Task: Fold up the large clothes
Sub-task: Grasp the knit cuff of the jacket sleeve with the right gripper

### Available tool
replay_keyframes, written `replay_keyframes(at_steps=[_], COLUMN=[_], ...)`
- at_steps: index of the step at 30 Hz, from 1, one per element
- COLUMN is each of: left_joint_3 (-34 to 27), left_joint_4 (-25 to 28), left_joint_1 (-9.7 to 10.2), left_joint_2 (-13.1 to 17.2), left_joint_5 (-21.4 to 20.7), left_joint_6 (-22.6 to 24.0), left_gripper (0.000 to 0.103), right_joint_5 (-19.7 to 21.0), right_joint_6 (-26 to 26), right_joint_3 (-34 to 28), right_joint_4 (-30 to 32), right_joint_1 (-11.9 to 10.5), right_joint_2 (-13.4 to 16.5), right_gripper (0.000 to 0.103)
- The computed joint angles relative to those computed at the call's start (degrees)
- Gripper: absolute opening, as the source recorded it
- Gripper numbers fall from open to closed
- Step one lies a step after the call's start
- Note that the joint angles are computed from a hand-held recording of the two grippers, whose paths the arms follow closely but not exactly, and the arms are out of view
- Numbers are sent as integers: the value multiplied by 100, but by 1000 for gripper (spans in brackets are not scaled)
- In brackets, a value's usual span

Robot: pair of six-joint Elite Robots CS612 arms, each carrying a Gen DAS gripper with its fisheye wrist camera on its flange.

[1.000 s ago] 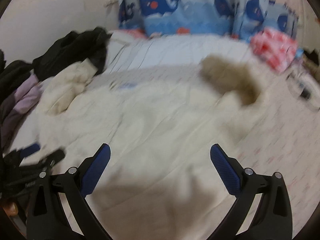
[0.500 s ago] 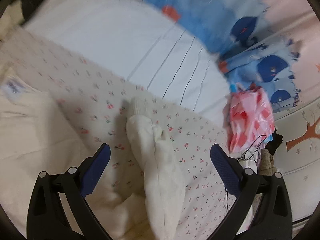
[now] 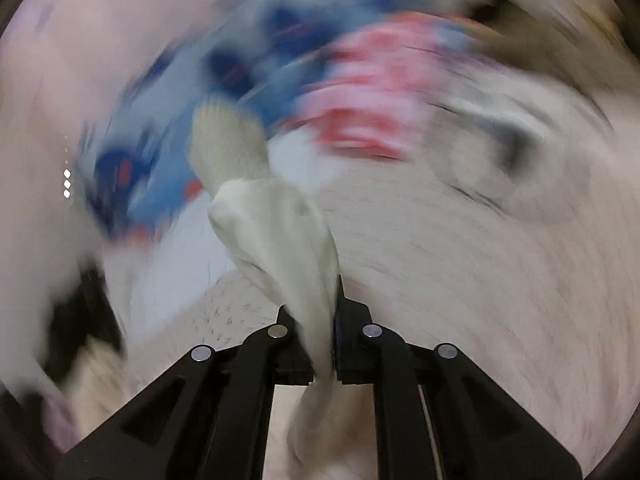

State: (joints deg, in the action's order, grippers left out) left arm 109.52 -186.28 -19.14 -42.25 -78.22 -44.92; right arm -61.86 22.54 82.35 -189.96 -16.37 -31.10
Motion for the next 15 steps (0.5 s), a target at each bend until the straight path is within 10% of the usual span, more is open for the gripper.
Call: replay_keyframes(at_steps=[2, 4, 6, 10, 15], left_joint_3=[-24, -39, -12, 23, -56], left_joint_4=[66, 113, 75, -25, 96], left_joint_1=[4, 5, -26, -104, -111], left_joint_2=[23, 35, 16, -25, -2], left_joint_5=[-58, -156, -128, 54, -2], left_joint_6=[-69, -84, -56, 98, 157], left_gripper=[96, 96, 96, 96, 96], right_joint_5=[347, 953, 1905, 2577, 2382], right_joint_6=[494, 1143, 1979, 2669, 2868], right_joint_3=[374, 592, 550, 358, 44], right_joint_4=[-135, 108, -528, -1618, -1865], right_joint_1=[-343, -674, -937, -1077, -989], right_joint_2=[64, 231, 613, 917, 1030], right_gripper=[15, 46, 48, 74, 72])
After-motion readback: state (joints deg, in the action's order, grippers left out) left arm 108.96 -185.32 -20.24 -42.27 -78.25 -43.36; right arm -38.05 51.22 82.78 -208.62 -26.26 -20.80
